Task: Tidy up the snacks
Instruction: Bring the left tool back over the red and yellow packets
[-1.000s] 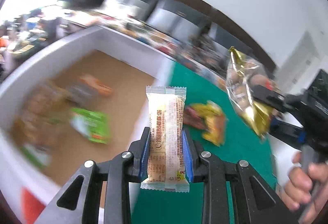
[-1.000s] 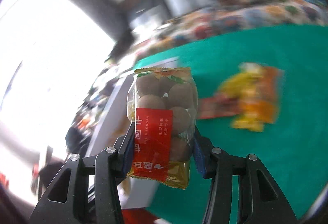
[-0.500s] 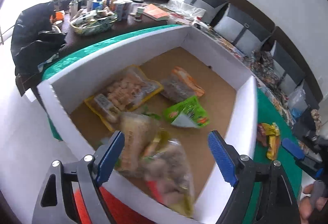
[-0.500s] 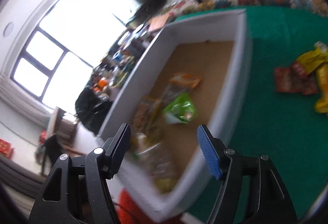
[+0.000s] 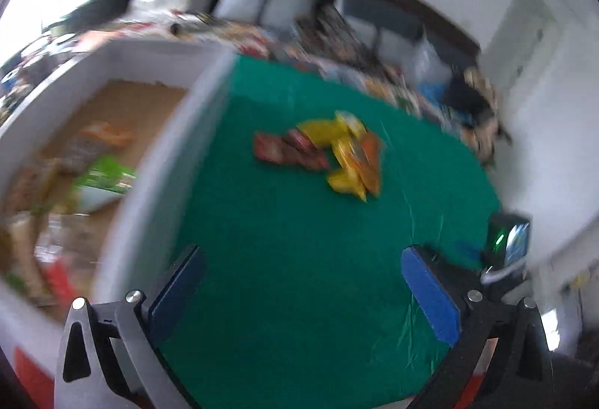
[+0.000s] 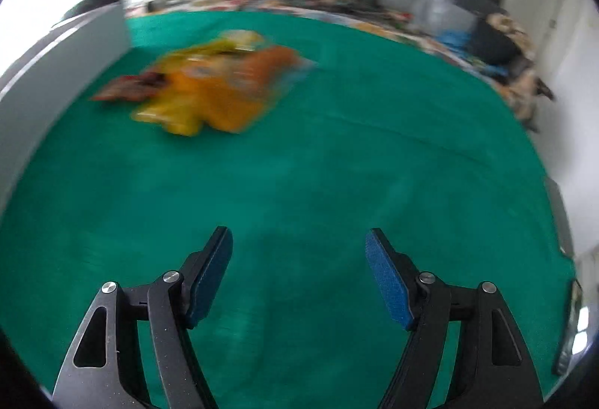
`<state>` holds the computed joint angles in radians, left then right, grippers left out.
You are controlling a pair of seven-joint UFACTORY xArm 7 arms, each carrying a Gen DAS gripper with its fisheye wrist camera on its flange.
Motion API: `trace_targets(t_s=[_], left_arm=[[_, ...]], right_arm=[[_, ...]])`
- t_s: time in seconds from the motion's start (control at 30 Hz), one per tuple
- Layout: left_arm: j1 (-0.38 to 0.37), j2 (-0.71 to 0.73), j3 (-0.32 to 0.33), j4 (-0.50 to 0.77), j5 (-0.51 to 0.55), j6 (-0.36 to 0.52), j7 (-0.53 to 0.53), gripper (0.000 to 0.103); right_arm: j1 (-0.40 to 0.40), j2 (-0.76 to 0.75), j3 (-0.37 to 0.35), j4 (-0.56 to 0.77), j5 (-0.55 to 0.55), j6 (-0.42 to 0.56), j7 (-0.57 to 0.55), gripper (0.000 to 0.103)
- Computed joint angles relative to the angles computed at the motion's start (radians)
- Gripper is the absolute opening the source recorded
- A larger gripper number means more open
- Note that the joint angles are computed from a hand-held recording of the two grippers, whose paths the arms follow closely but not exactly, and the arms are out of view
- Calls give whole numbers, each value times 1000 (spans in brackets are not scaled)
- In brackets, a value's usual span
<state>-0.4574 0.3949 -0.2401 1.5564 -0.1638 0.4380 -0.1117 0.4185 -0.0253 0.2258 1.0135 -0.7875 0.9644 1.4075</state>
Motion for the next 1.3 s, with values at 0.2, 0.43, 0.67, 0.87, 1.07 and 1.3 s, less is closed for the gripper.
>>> trace_targets(t_s=[0.2,0.43,0.67,0.87,1.07,1.3], left_arm=[[-157,275,115,307,221,116,-118,102],[-230,559,201,668,340,235,-155,102],[-228,585,204,674,343,198,-172,103],[-231,600,208,702,343,212,-173,103],[-232,599,209,701,343,212,-173,103],[-232,598,208,699,342,211,-173,103]], right_arm=[[-61,-125,-7,-153,8,10,62,77],[-126,-231,15,-263,21,-82,108,85],[-194,-252,33,-302,49,-159,129,90],[-205,-253,42,-303,51,-162,127,91],[-208,-253,46,-303,53,-163,125,91],[-209,-253,46,-302,54,-163,125,91]])
